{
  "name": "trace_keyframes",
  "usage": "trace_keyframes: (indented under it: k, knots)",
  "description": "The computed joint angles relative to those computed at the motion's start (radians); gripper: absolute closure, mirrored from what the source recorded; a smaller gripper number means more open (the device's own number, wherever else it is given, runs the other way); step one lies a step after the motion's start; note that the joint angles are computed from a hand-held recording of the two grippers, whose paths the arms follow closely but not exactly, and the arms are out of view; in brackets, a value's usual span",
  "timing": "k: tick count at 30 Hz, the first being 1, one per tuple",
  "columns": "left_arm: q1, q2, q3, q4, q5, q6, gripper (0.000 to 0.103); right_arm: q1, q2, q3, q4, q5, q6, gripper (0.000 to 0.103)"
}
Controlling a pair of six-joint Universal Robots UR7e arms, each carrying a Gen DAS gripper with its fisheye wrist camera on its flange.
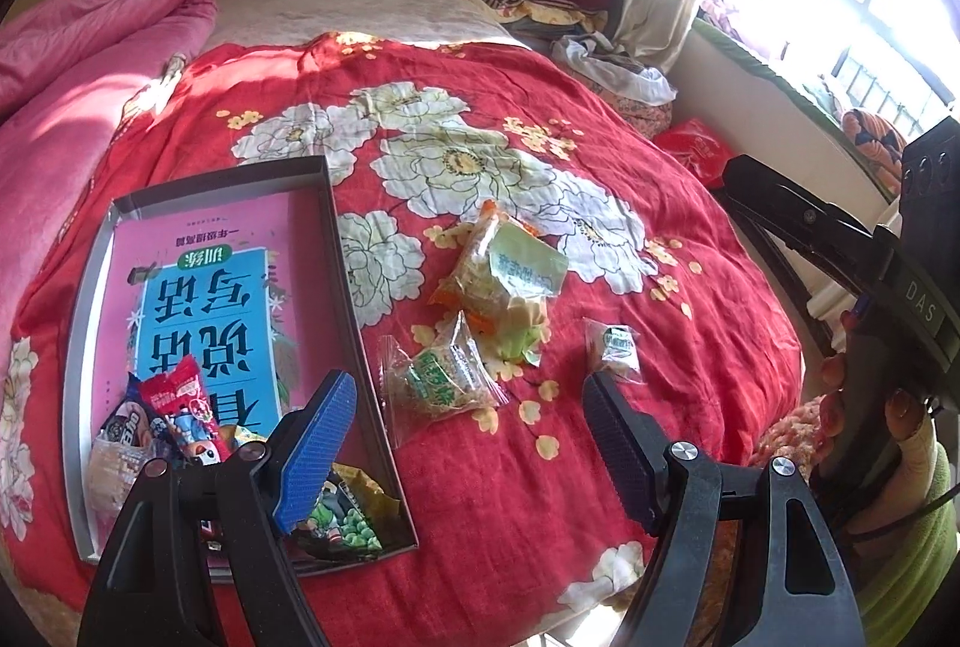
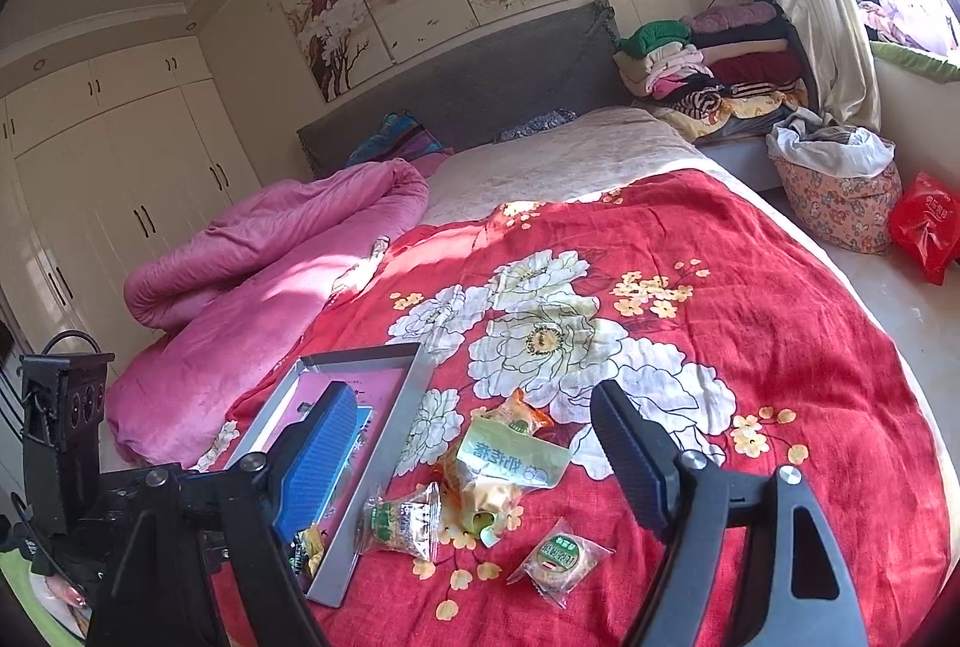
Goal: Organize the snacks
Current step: 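Withdraw both open grippers from the tray toward the remaining snacks, then close left gripper on the green-labelled bag while right closes on the milk-candy bag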
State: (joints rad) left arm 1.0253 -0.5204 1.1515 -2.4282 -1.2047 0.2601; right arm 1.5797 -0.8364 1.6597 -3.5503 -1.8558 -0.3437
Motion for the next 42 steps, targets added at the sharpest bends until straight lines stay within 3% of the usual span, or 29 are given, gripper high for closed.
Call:
trace_keyframes:
  k: [25,35,42]
  knots:
    - [0.032,0.138,-0.188,0.181,0.006,0.027,0.024,-0.052,0.043,-0.098,0.276,0.002,0.112,0.023]
    - [0.031,0.163,-0.218,0.211,0.038,0.101,0.024,-0.063,0.073,-0.144,0.383,0.01,0.145,0.023]
    - [0.032,0.189,-0.266,0.274,0.042,0.146,0.024,-0.057,0.123,-0.206,0.467,-0.039,0.124,0.023]
